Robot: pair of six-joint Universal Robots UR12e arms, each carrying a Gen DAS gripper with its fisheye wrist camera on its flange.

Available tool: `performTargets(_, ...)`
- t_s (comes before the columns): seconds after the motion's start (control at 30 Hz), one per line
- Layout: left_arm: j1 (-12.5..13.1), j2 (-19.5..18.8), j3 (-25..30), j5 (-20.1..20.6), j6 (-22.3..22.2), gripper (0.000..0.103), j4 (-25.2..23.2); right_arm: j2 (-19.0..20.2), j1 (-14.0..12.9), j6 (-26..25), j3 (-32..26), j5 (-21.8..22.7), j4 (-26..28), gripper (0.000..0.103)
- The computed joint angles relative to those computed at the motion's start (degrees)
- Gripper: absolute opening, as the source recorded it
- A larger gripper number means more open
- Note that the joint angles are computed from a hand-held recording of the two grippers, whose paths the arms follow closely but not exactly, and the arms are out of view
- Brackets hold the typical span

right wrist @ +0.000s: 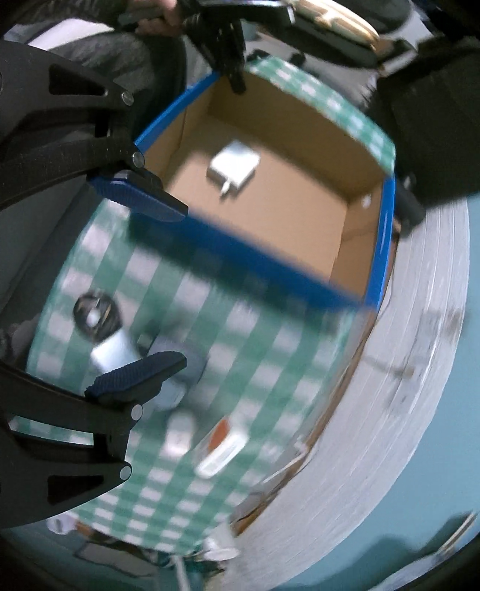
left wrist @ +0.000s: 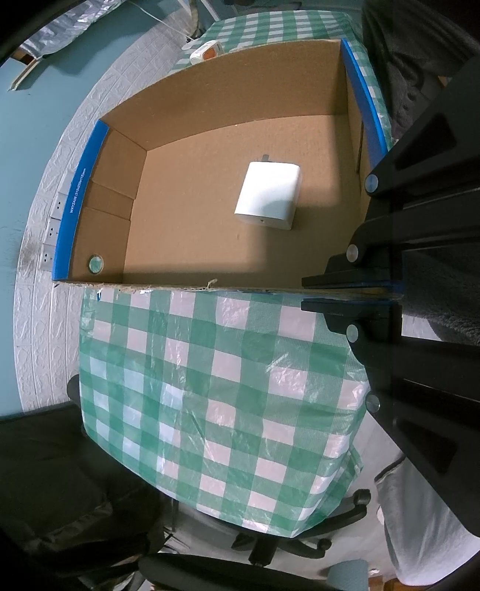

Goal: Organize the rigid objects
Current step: 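Move the right gripper back to the black round fan and grasp it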

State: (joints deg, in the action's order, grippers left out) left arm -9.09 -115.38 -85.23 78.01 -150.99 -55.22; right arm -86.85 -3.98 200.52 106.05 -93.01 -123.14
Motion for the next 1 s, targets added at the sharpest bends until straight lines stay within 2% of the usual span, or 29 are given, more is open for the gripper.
performTargets(0.17,-0.16,-0.04,0.01,0.13,-0.07,0.004,0.03,-2.53,-2.85,3.7,4.57,1.89,2.03,0.073)
performTargets(0.33,-0.19,-0.05,0.0,0.2,-0.07,0.004,0.06,-3.56,-3.68,5.05,8.07,4.82,2.66,0.073)
performTargets(0.6,-0.17,-0.01,-0.07,0.2,0.05,0.004,0.14,-2.7,-2.86,7.57,11.09,8.5,1.93,0.073)
performTargets(0.9,-0.19,-0.01,-0.07,0.23,0.0,0.004,0.11,-0.03,-2.43,8.86,10.85,9.29,1.19,0.075)
performTargets(1.0,-0.18,-0.01,-0.08,0.25,0.09,0.004,0.17,0.9,-1.8,9.19,10.22,8.35,1.53,0.076)
